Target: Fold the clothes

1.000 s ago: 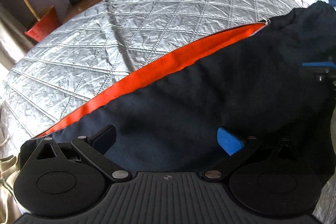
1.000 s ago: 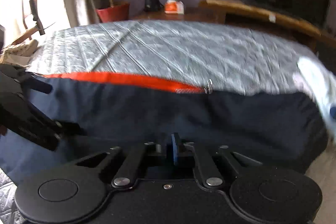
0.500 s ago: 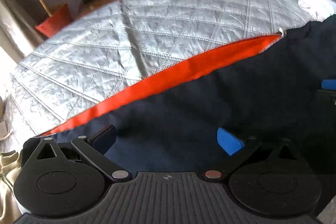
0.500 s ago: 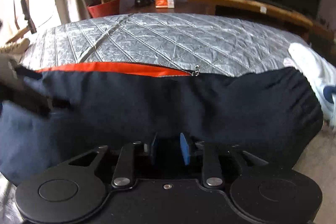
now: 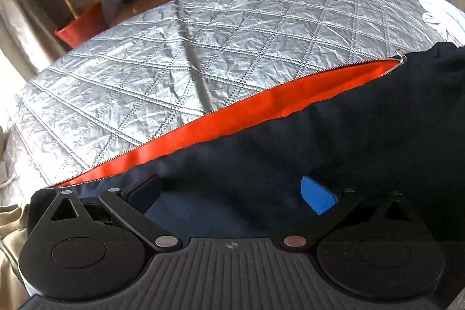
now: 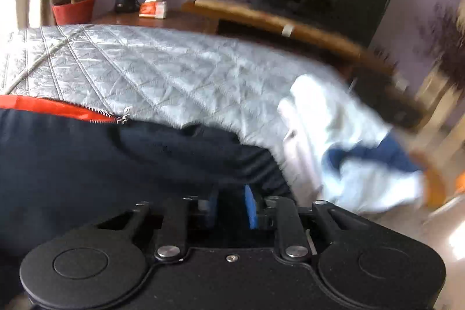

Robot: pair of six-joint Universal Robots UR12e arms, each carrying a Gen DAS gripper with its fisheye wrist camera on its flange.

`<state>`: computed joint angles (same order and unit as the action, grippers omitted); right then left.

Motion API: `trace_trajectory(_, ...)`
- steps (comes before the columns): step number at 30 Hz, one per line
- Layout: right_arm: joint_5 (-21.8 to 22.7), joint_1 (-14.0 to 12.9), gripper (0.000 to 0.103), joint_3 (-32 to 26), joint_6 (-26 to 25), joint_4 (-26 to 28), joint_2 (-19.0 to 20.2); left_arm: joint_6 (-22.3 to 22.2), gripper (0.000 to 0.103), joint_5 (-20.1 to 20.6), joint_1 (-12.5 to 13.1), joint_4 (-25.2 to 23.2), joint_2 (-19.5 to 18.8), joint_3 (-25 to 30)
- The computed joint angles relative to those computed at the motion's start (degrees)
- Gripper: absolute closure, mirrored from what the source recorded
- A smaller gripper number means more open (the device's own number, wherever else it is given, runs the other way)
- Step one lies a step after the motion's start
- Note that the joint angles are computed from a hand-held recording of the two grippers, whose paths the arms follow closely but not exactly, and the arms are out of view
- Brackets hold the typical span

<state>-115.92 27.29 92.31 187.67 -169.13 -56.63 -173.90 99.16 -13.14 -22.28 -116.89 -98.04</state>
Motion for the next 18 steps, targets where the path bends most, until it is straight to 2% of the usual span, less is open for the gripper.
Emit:
trace_trajectory(1, -0.79, 0.28, 0.079, -0.03, -1.40, -1.63, 0.04, -0.06, 0.000, 0.10, -0.02, 0.08, -0.02, 0.00)
trace_trajectory(3, 3.72, 0.46, 0.047, -0.12, -2.23, -3.06, 0.16, 0.20, 0.000, 0.48, -0.14, 0.53, -0.03, -0.13)
trace_trajectory(4, 6.65, 0.41, 0.046, -0.12, -2.64, -3.73, 0.19, 0.57, 0.000, 0.79, -0.25, 0.92, -0.07, -0.20)
trace_trajectory(8, 8.35, -1.01, 0.054, -2.57, -1.35, 0.94, 2.00, 1.33, 0.000, 1.40, -0.51, 1.57, -0.16, -0.28)
trace_trajectory(10, 7.32, -2.22, 0.072, -3.33, 1.50, -0.05, 2.45, 1.19, 0.000, 1.21, -0.45, 1.32, -0.17, -0.17)
trace_trajectory(11, 6.13, -2.58, 0.089, -3.98, 2.79, -0.17, 2.51, 1.08, 0.000, 1.10, -0.42, 1.16, -0.16, -0.11)
trace_trajectory(12, 5.31, -2.60, 0.090, -3.95, 2.84, -1.78, 2.30, 1.03, 0.000, 1.05, -0.39, 0.95, -0.17, -0.02)
trace_trajectory(13, 4.54, -2.60, 0.081, -3.88, 2.71, -3.57, 2.09, 1.12, 0.000, 1.13, -0.38, 0.67, -0.18, 0.10)
trace_trajectory(14, 4.24, -2.64, 0.058, -3.41, 2.65, -5.15, 1.74, 1.28, 0.000, 1.34, -0.41, 0.37, -0.16, 0.22)
trace_trajectory(15, 4.00, -2.67, 0.048, -2.93, 2.61, -6.67, 1.38, 1.46, 0.000, 1.67, -0.46, 0.10, -0.16, 0.33)
trace_trajectory(16, 3.75, -2.72, 0.048, -2.46, 2.57, -8.19, 1.03, 1.77, 0.000, 2.11, -0.54, -0.05, -0.15, 0.40)
trace_trajectory(18, 4.67, -2.97, 0.048, -1.33, 3.42, -6.58, 0.18, 2.99, 0.000, 3.00, -0.77, 0.47, -0.13, 0.28)
